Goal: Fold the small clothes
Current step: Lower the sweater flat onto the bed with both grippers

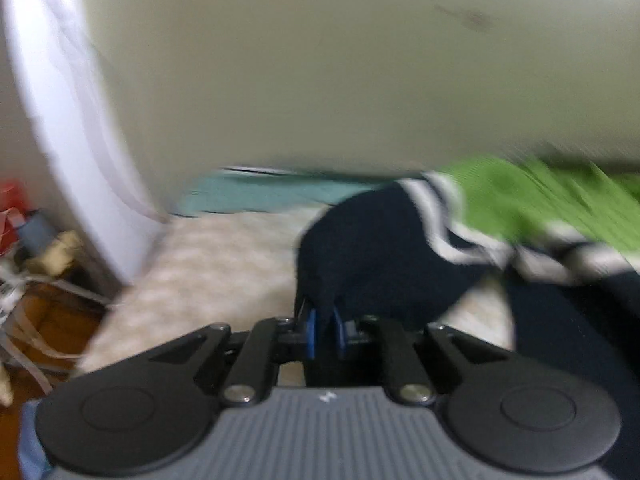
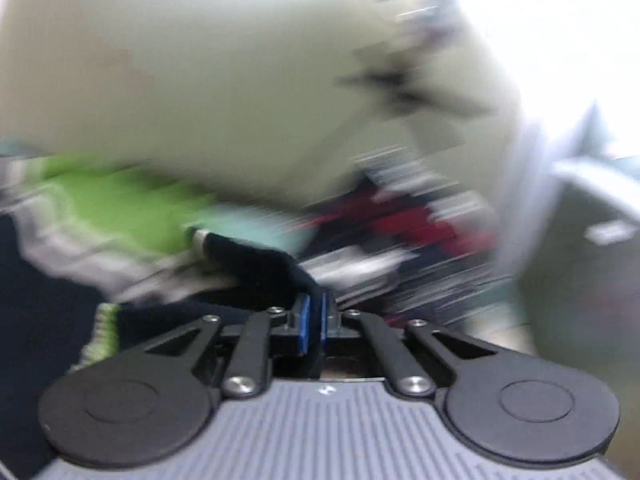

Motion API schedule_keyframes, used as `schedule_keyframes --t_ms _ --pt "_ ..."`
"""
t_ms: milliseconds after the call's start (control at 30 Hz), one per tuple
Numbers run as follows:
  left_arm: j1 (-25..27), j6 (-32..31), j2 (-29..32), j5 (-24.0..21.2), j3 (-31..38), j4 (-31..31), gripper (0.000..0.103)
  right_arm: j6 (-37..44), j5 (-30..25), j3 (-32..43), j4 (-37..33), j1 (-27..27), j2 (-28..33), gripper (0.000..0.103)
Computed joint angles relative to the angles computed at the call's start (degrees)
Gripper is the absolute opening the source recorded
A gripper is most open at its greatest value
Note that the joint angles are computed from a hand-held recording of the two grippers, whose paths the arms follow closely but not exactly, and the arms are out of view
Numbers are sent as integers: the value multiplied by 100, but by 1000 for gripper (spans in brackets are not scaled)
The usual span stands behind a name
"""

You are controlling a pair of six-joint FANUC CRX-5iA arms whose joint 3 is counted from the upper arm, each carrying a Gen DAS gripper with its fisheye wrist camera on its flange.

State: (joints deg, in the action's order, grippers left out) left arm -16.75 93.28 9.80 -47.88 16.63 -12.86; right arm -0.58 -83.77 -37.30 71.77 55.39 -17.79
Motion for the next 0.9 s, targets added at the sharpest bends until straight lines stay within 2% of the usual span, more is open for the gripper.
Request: schedule_keyframes --t_ms 33,67,100,167,200,267,333,367,467,567,600,633,667,700,733,767,833,900 --pt "50 224 20 -175 117 -38 17 -3 -402 99 25 -128 44 16" --pt "99 299 -42 -176 75 -18 17 -154 -601 174 -31 -159 19 61" --pt "126 292 -178 -77 -80 -25 18 -275 -597 149 -16 -138 -100 78" --pt "158 101 -480 61 -458 69 36 -803 -123 -274 213 198 -702 75" --pt "246 -246 -674 169 -760 431 40 -1003 80 -350 105 425 -875 72" --pt "513 -1424 -1063 355 -1498 1698 47 -1092 686 -559 -145 862 -1306 72" --pt "678 -2532 -1407 306 -2186 2831 54 -1468 1515 -776 -484 1412 -1522 72" --pt "726 -2981 -1555 208 -2485 3294 58 -1473 1665 -921 -443 1521 -1722 72" --pt "750 -3650 -1778 -215 -3002 4049 64 -1686 1968 -1067 -809 2050 -1747 74" --pt "654 -3881 -1892 -394 -3313 4279 68 -2144 2391 -1334 -698 2243 -1765 75" --pt "556 -3804 -1952 -264 -3407 4145 66 -2275 2543 -1401 -650 2261 -1748 74" --pt "448 -3719 -2074 39 -3533 3954 58 -2362 2870 -1459 -667 2147 -1680 71" --pt "350 -3551 -2152 195 -3543 3673 40 -2369 2928 -1470 -633 2099 -1673 62" --pt "325 -3509 -2210 244 -3594 3661 28 -2317 3008 -1446 -530 2033 -1559 21" --pt "416 -3569 -2195 0 -3588 3949 13 -2252 3012 -1389 -518 2061 -1474 5" --pt "482 -3473 -2248 -139 -3588 4070 13 -2247 3017 -1312 -543 2040 -1411 3" --pt "592 -3614 -2535 -54 -3741 4173 12 -2304 2966 -1247 -254 1946 -1382 2" --pt "768 -3827 -2971 -150 -3968 4439 12 -1905 2413 -1081 -282 2304 -1558 1"
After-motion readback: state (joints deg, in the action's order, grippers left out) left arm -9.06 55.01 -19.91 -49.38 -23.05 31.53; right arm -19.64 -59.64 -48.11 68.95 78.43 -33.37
